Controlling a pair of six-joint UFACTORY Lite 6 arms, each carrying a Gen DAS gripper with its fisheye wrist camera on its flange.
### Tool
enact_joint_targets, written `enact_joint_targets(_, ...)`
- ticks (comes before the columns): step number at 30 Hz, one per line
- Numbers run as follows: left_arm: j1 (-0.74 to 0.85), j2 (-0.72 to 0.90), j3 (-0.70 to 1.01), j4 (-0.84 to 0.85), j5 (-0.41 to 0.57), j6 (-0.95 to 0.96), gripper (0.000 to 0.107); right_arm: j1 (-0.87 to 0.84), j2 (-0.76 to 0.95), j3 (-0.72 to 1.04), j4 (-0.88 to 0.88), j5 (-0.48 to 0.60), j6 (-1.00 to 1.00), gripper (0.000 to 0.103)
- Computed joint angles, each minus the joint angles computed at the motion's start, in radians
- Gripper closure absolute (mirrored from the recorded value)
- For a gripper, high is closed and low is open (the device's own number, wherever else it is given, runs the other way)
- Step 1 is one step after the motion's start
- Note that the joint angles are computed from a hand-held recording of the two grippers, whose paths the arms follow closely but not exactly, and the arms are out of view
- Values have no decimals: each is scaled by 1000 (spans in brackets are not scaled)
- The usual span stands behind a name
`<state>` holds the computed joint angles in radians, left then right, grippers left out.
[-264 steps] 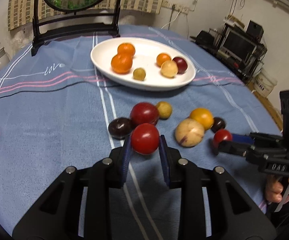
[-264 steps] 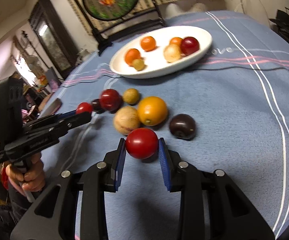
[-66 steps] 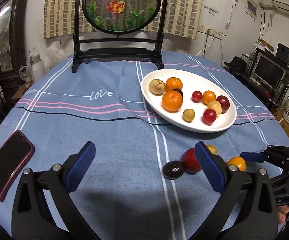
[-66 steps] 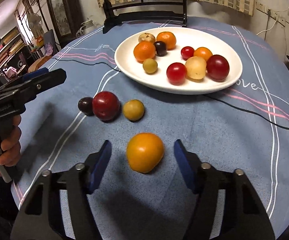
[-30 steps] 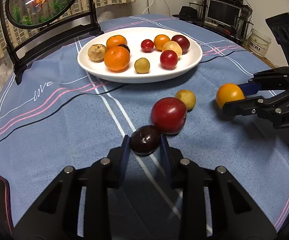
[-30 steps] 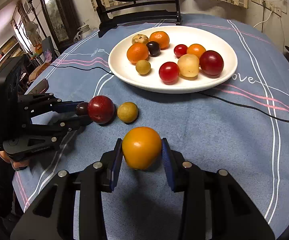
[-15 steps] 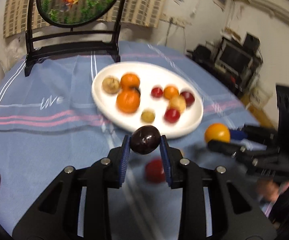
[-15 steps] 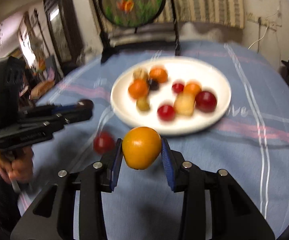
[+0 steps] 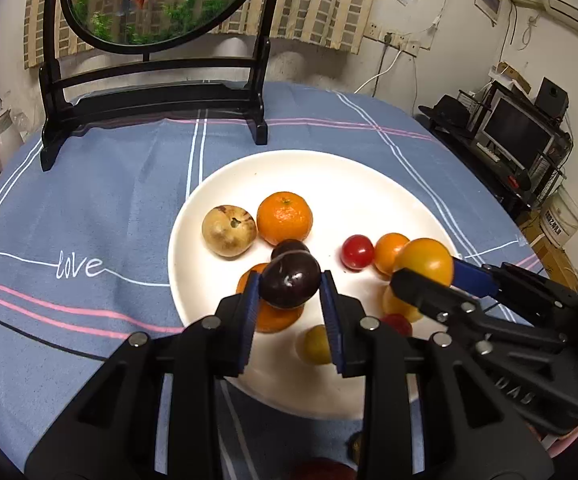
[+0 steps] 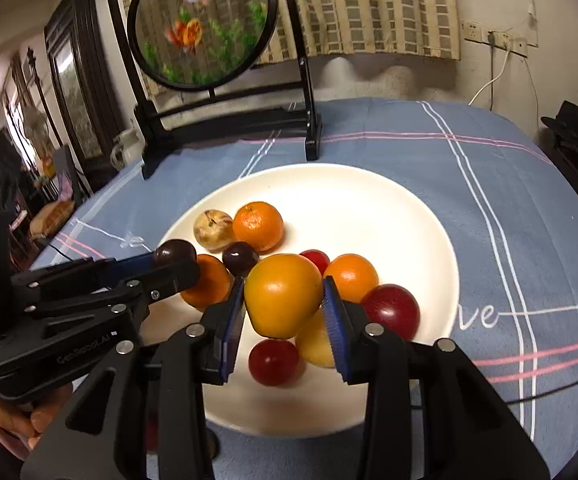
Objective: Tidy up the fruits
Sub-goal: 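Carry the yellow-orange fruit and dark plum to the plate and release them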
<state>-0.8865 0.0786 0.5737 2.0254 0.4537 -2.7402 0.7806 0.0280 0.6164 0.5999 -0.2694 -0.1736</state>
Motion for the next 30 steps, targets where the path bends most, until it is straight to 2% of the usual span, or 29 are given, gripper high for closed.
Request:
enact_joint_targets(2,-10,9,5,-31,14,30,75,0,19,12,5,4,-9,64)
enact_joint_targets(4,-40,5,9,-127,54,108,56,8,13,3,22,-19,-21,59)
enact_joint_targets(5,-64,-1,10,-206,98,161,51,21,-4,-15,76,-51,-64,52)
enact_joint_targets(6,-83,-19,-1,-264,135,194,40,35,-14,-22,143,-72,-118,43)
enact_joint_targets(7,-96,-52,-26,-288,157,202,30,45,-45,-45,183,-92,-152,40)
enact_joint_targets(10,-137,-169,-109,-335,192,205,18,71,-133,-103,223,-105,-187,37)
enact_joint_targets(16,-312,-276,-176,-513,345,262,14,223,-243,-163,512,-159,-457,37)
enact_joint_targets(21,-458,-258,-192,-639,460,243,11,318,-307,-206,619,-194,-527,37)
enact_joint_targets(25,-489,-266,-216,-667,442,225,11,383,-335,-239,699,-227,-573,37)
enact_joint_targets(30,-530,-231,-212,-731,489,228,11,433,-364,-265,767,-254,-611,37)
